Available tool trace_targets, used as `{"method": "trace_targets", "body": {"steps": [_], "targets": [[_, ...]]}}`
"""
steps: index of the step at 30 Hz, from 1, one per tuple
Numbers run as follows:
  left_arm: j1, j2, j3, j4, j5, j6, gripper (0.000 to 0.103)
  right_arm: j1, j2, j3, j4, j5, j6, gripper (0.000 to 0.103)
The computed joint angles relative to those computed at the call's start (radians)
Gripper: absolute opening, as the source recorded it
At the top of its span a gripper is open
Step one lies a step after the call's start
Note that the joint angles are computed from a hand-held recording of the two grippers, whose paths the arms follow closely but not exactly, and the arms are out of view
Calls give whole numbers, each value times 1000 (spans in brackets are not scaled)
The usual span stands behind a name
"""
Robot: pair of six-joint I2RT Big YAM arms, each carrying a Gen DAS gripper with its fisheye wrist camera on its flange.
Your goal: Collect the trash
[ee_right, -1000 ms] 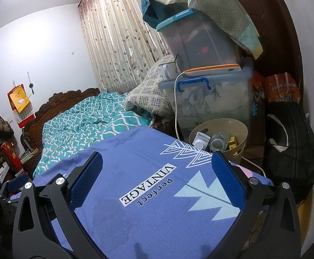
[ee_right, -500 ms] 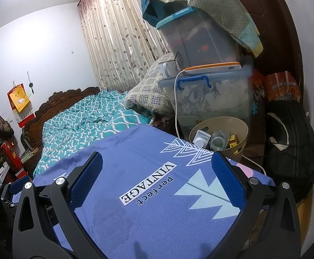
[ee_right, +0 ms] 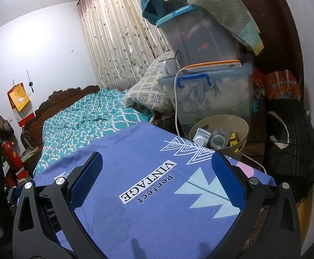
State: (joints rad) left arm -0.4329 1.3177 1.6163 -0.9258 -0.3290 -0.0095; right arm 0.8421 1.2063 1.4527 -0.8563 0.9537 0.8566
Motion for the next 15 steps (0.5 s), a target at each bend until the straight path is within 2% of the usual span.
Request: {"method": "trace_targets", "body": {"steps": [15], "targets": [[10,27,27,-45,21,-9,94,-6,-1,3,0,-7,-5,100]]}}
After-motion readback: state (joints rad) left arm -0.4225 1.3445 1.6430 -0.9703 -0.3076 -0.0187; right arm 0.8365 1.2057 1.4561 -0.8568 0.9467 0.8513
